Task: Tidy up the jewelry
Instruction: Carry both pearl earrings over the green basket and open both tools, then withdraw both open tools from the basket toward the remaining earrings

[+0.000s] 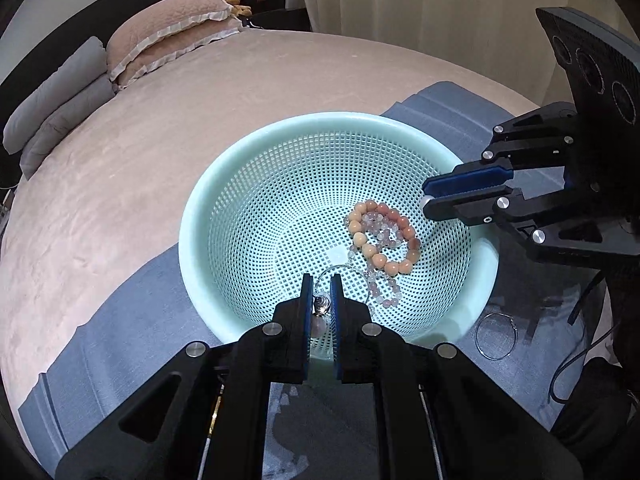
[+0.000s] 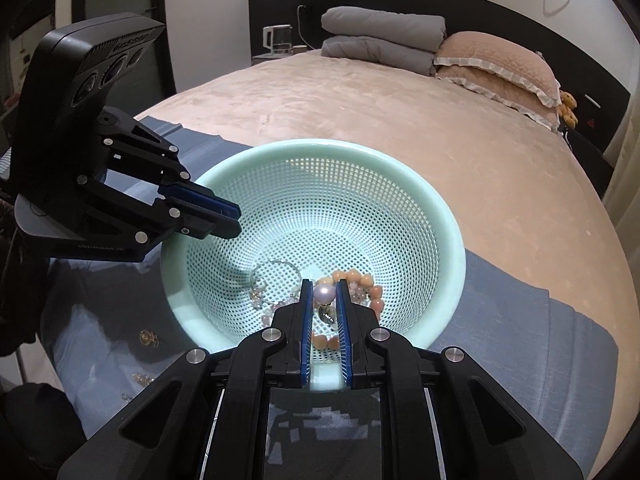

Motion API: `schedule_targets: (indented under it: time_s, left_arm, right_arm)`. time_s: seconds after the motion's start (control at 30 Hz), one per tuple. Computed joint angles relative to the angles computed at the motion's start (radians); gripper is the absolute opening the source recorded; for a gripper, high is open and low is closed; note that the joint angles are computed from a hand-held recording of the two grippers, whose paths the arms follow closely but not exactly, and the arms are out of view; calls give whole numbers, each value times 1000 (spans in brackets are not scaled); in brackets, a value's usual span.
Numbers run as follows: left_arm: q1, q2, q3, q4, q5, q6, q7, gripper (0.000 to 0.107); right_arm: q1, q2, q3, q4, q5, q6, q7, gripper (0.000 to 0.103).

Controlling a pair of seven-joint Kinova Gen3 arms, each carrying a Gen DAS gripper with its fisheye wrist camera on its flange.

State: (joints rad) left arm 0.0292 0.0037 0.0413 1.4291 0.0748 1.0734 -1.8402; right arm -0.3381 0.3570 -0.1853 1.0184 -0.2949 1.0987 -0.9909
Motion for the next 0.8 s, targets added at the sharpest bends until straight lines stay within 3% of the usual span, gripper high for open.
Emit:
schedule_targets:
  time_s: [0.03, 0.07, 0.1, 0.13, 0.2, 0.27, 0.4, 0.8]
  left_arm:
    - [5, -10, 5, 5, -25, -8, 19, 23]
    - [10, -25, 10, 11, -58, -19, 48, 52]
    - [1, -46, 22, 24, -83, -39, 73, 72]
    - [1, -65, 15, 33, -91, -53, 87, 75]
    - [8, -105, -22, 47, -68, -64, 91, 88]
    - [-18, -152, -16, 76, -77, -85, 125, 95]
    - [-41, -233, -28, 111, -79, -75, 150, 97]
    - [-48, -379, 12, 134, -153, 51, 156, 97]
  right_arm:
    - [3, -13, 3, 16, -2, -23, -5, 20]
    - [9, -28, 6, 32, -6, -46, -13, 41]
    - [14, -47, 10, 53, -9, -75, -26, 54]
    - [25, -69, 10, 82, -23, -114, -31, 74]
    - [64, -101, 2, 112, -77, -148, -23, 78]
    - [77, -134, 11, 136, -99, -171, -48, 86]
    - [132, -186, 12, 165, -200, -161, -22, 87]
    - [107, -328, 57, 251, -220, -129, 23, 87]
